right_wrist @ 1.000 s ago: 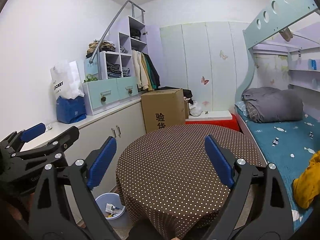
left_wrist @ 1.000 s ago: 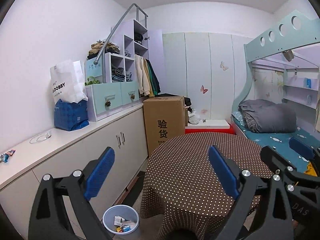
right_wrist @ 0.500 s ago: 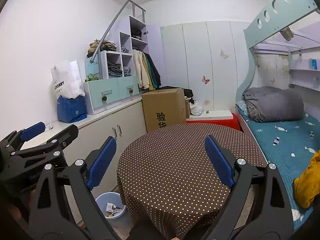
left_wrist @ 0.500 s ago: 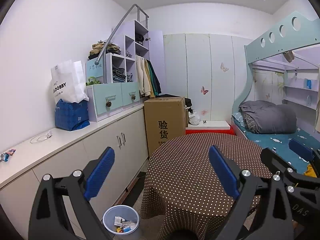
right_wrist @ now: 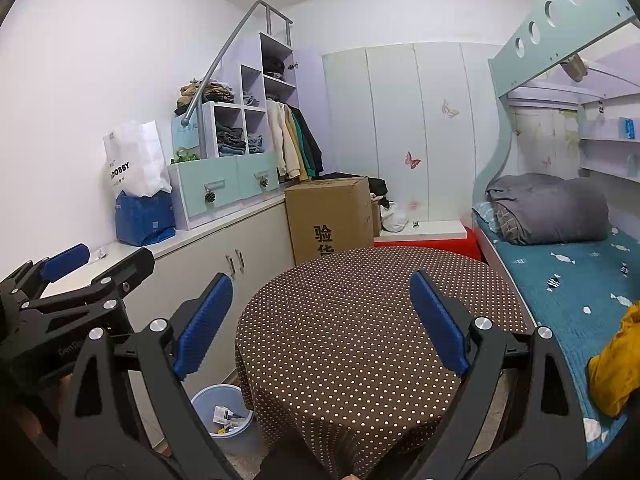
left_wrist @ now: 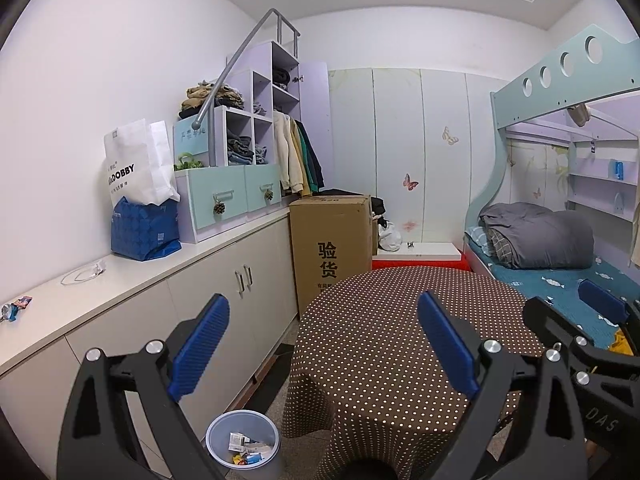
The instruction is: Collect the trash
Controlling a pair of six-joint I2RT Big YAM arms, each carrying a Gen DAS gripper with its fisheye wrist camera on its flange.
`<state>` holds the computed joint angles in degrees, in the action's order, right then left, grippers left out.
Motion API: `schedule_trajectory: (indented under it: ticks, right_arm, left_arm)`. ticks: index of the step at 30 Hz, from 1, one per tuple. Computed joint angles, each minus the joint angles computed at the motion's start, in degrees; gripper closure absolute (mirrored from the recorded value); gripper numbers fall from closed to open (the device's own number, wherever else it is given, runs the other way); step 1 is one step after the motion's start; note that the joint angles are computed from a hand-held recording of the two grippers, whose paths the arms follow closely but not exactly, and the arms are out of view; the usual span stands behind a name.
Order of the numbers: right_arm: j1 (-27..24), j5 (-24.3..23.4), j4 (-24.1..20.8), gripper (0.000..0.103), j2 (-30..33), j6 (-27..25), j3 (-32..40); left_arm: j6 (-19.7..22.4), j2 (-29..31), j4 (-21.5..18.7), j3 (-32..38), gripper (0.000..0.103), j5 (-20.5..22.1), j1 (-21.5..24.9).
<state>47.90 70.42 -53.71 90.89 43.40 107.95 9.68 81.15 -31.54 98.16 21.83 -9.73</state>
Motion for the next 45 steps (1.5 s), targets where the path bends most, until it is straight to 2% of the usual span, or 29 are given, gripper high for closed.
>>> schedule_trajectory:
  ticks: [9, 14, 45]
  right_arm:
    - [-0.05, -0.2, -0.06, 0.014, -0.05, -0.21, 0.03]
    - [0.12, -0.33, -1.92, 0.014, 0.83, 1.45, 1.48]
    - [-0.26, -0.85, -0.39, 0.014, 1.05, 0.09, 1.26]
  left_arm:
    - [0.08, -0.08, 0.07, -0.25, 0.01, 0.09, 0.19]
    - [0.0, -0.07, 0.2, -0.33, 0.01, -0.03, 0.43]
    - [0.08, 0.01, 0.23, -0.25, 0.01, 0.29, 0.76]
